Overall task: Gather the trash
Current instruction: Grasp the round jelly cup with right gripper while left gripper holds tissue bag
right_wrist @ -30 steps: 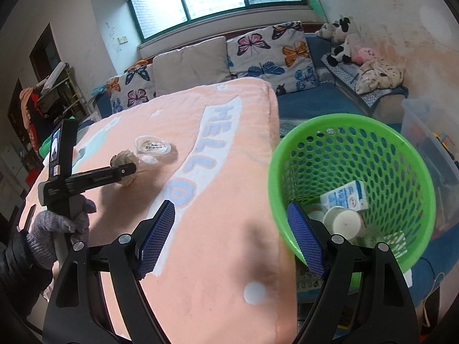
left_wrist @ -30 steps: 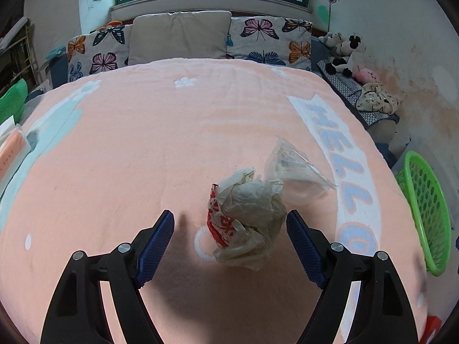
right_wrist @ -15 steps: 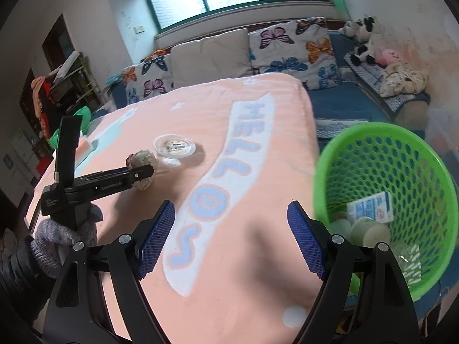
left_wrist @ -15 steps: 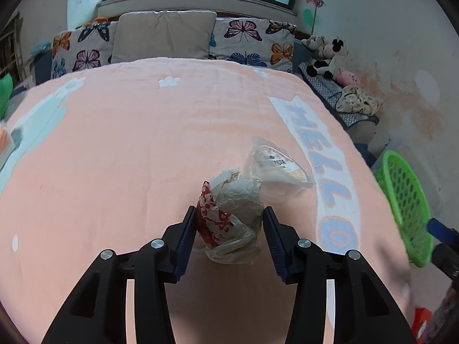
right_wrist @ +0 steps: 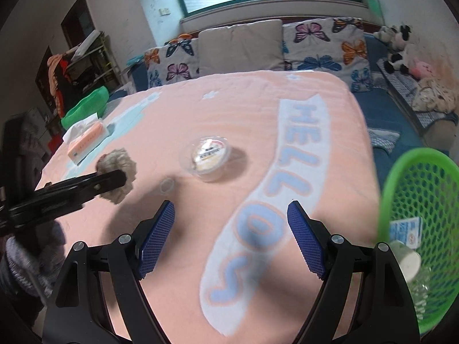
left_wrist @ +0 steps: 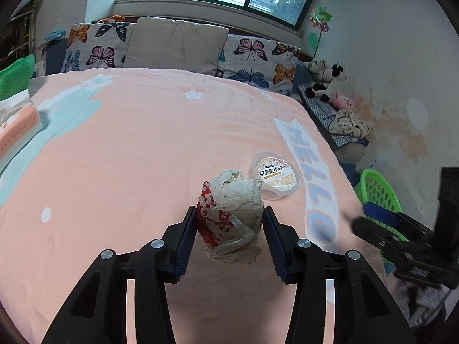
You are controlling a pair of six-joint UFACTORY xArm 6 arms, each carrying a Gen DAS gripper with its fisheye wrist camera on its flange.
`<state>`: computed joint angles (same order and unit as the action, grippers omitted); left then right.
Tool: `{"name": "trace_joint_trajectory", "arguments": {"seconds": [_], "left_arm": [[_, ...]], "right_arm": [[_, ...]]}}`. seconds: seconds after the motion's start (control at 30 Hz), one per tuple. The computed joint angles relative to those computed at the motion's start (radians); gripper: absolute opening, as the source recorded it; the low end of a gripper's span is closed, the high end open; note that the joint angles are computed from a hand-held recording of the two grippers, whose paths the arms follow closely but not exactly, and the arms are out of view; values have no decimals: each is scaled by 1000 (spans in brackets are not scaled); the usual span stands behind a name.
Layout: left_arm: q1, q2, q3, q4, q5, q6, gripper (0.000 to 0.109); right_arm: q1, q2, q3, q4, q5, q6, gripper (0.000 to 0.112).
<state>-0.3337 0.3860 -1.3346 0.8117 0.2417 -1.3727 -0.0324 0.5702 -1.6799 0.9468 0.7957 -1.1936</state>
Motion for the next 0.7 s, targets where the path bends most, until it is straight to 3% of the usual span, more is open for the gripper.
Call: {"name": "trace_joint_trajectory", "arguments": {"seconds": [0.1,0.37,0.7], "left_arm": [[10,-40,45,47,-9,-53,45],[40,-105,129,127,-41,-140,45],[64,-110,160,119,-78,-149,45]], "right_arm": [[27,29,-32,-19,-17,18,87],[91,133,-149,-99,-35,105,87],[143,267,-313,-224,-58,220,87]]}}
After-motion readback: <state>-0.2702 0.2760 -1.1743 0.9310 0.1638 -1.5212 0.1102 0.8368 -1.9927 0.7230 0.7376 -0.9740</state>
